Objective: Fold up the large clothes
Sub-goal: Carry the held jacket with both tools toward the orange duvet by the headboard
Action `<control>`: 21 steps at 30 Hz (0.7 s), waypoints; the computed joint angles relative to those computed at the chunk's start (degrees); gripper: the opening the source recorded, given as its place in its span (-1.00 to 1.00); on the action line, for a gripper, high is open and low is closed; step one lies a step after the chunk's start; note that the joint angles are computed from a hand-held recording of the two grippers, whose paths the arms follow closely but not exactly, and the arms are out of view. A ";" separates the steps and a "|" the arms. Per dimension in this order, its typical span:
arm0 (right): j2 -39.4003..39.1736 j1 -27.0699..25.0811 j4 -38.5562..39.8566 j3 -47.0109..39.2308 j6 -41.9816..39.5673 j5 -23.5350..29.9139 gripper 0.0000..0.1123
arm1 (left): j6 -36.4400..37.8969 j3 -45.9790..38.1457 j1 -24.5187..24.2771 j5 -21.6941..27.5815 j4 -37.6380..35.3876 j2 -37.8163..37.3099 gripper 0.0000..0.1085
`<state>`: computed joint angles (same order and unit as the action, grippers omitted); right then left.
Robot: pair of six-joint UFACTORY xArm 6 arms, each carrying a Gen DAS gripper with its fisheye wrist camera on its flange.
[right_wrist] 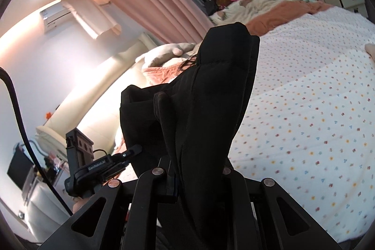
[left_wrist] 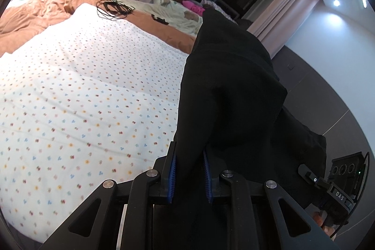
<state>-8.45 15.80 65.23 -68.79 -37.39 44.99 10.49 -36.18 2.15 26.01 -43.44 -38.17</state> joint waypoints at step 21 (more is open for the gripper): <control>-6.06 16.21 -0.40 -0.85 -0.13 -4.27 -0.75 | 11.54 4.51 40.42 30.83 -12.70 -30.70 -0.68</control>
<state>-14.51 32.01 64.83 -69.64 -37.52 40.72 22.03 -31.67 42.57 56.83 -56.15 -68.87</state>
